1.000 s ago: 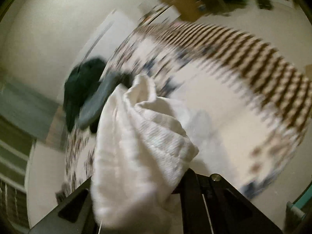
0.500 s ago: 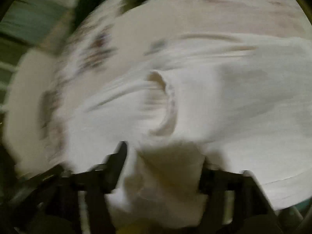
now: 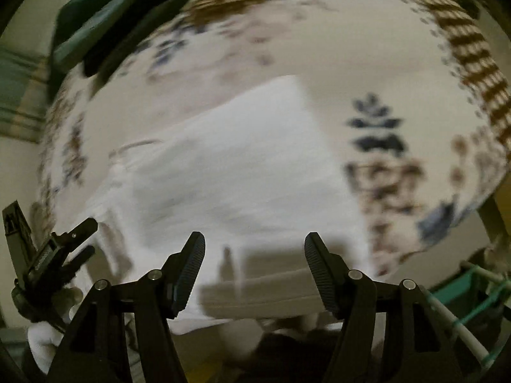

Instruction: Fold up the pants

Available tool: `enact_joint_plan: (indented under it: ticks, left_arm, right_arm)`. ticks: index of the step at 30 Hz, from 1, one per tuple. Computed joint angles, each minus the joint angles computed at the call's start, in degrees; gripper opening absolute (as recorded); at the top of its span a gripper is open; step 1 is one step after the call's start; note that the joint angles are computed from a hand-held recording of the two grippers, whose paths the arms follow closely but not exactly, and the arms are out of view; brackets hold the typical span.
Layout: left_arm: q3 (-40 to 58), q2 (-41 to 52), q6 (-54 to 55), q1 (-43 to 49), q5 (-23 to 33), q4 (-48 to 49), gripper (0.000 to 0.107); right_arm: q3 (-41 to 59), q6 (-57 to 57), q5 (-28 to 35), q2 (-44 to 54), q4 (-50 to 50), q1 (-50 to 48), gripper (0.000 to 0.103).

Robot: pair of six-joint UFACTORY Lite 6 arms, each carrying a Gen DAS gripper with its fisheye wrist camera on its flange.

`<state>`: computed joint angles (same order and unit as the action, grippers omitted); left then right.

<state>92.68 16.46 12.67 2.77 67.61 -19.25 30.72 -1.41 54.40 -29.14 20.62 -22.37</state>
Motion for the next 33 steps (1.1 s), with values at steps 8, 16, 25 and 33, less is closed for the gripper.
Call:
enact_joint_plan:
  ticks: [8,16,25,33]
  left_arm:
    - [-3.65,-1.89,7.24,8.2,2.77,-9.38,0.013]
    - [-5.62,-3.46,6.35,11.24,3.35,-11.87,0.047]
    - [-9.02,-13.08,11.74,41.6,10.89,-21.06,0.103]
    - [-14.02,-3.0,8.88,56.45,1.71,-23.28,0.103]
  right_arm:
    - [4.7,6.26,-4.92,12.06,-5.13,6.37,0.067]
    - [8.09,15.63,-8.14,19.32,-11.53,17.22,0.076]
    - [11.64,14.25,-8.1,24.1,-6.22,25.56,0.1]
    - [23.45,20.39,-7.31,35.7,-5.52,32.14,0.1]
